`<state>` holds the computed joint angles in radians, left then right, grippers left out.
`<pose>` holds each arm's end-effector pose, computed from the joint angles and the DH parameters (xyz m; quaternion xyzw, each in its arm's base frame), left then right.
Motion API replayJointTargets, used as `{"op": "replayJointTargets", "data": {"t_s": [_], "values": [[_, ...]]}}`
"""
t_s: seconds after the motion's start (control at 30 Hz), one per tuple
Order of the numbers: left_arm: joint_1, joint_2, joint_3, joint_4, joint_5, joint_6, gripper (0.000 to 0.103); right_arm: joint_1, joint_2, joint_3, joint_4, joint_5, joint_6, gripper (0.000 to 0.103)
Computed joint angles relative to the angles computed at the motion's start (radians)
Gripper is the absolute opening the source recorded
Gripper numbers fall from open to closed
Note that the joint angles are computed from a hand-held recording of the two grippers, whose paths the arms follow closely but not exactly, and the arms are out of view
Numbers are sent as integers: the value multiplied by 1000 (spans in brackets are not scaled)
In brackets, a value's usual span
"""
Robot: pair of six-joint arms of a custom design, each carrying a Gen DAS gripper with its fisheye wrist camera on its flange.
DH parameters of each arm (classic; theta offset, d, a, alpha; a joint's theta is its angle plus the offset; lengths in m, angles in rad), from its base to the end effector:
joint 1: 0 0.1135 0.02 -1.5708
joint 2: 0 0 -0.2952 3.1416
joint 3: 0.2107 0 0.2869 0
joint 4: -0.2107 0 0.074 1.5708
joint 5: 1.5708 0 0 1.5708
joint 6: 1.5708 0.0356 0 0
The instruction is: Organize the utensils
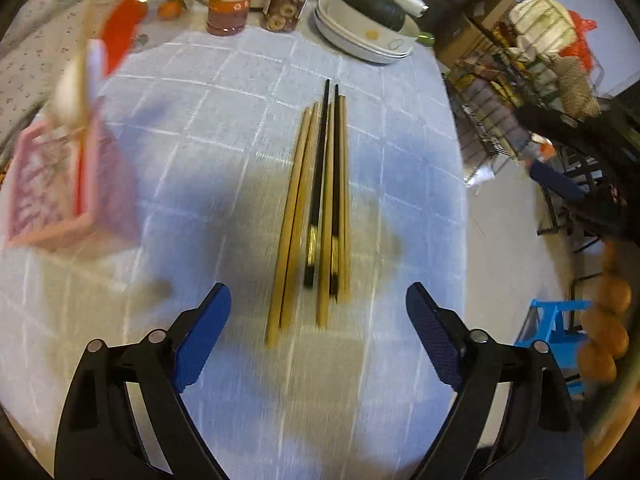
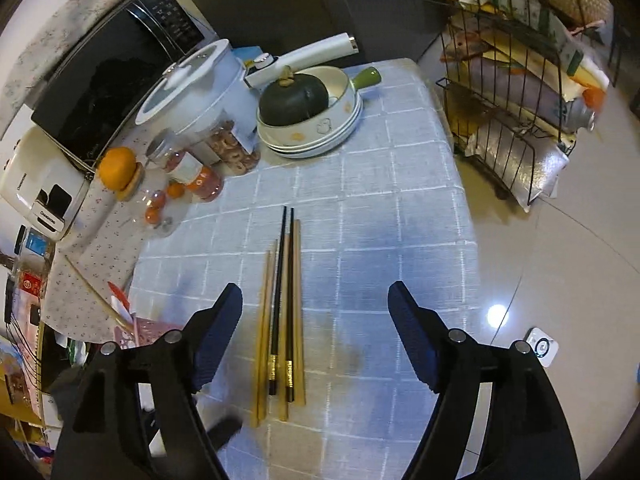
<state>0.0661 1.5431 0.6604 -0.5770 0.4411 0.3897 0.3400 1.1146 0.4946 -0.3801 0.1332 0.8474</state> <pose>0.2486 0.0012 0.1244 0.1689 0.9596 -0.2005 0.1021 0.2016 0.0663 0.1724 0.2584 0.9221 0.1042 0.2685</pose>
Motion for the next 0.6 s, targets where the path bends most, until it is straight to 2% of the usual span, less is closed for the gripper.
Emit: {"op": "replayJointTargets", "data": {"t_s": [0.17,0.3,0.4,0.5,0.6], "values": [[-59,164,55,140,-14,-130,67,-17,-27,11,-13,-16,-27,74],[-79,214,75,200,-54,-151,60,-65,-26,-1,6,-82,-16,74],[-92,255,88,243,-83,-177,49,-100,22,-3,20,-126,-2,73],[-116,283,96,275,-113,-185,44,-120,42,-11,42,-178,9,67],[-132,306,108,291,-130,-195,41,-110,40,-10,47,-179,7,62]]}}
